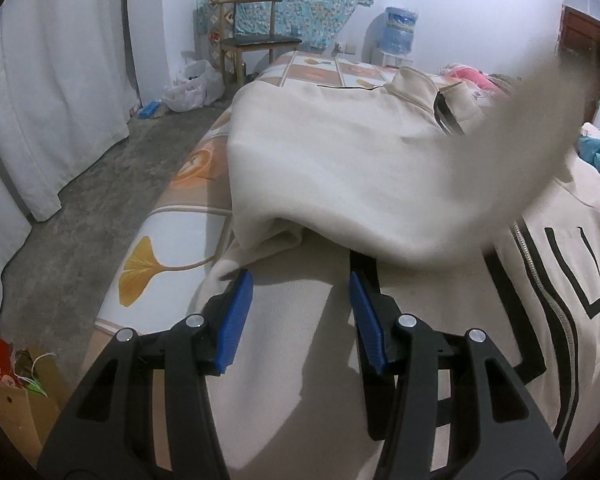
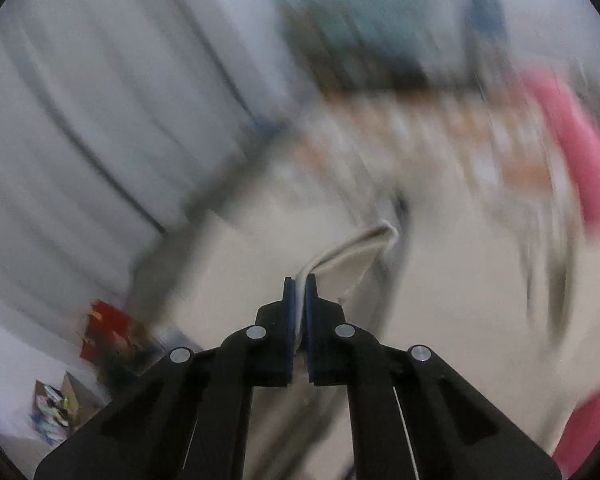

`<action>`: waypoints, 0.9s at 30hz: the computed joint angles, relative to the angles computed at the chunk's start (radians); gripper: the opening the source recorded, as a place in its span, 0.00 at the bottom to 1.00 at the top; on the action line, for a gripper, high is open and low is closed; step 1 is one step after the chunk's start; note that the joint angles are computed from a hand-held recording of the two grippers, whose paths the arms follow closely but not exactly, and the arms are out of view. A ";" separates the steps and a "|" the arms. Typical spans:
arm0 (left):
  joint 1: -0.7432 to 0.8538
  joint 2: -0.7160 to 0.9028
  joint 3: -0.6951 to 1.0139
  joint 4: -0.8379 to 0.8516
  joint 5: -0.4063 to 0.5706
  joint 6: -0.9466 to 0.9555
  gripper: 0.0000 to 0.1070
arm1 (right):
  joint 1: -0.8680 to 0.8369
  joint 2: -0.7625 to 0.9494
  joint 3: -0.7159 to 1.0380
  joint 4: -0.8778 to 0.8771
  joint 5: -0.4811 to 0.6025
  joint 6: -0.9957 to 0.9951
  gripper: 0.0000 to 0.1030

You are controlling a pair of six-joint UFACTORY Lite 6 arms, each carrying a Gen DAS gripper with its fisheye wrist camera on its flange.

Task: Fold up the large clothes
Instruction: 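Fold the held sleeve across the jacket chest with the right tool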

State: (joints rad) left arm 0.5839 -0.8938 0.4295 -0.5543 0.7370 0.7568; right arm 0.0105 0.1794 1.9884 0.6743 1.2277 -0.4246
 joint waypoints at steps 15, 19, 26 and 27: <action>-0.051 0.038 0.030 0.074 -0.038 -0.094 0.45 | -0.355 -0.053 -0.289 0.042 -0.099 -0.140 0.05; -0.066 0.043 0.035 0.098 -0.049 -0.137 0.45 | -0.399 -0.050 -0.187 0.089 -0.055 -0.175 0.05; -0.044 0.051 0.042 0.094 -0.041 -0.134 0.44 | -0.466 0.013 -0.353 0.048 -0.041 -0.155 0.05; -0.052 0.053 0.045 0.107 -0.043 -0.145 0.44 | -0.469 0.007 -0.364 0.048 -0.051 -0.168 0.05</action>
State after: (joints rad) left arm 0.5315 -0.8409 0.4741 -0.4469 0.6936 0.6118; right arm -0.4581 0.1868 1.6241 0.7227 1.1770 -0.5923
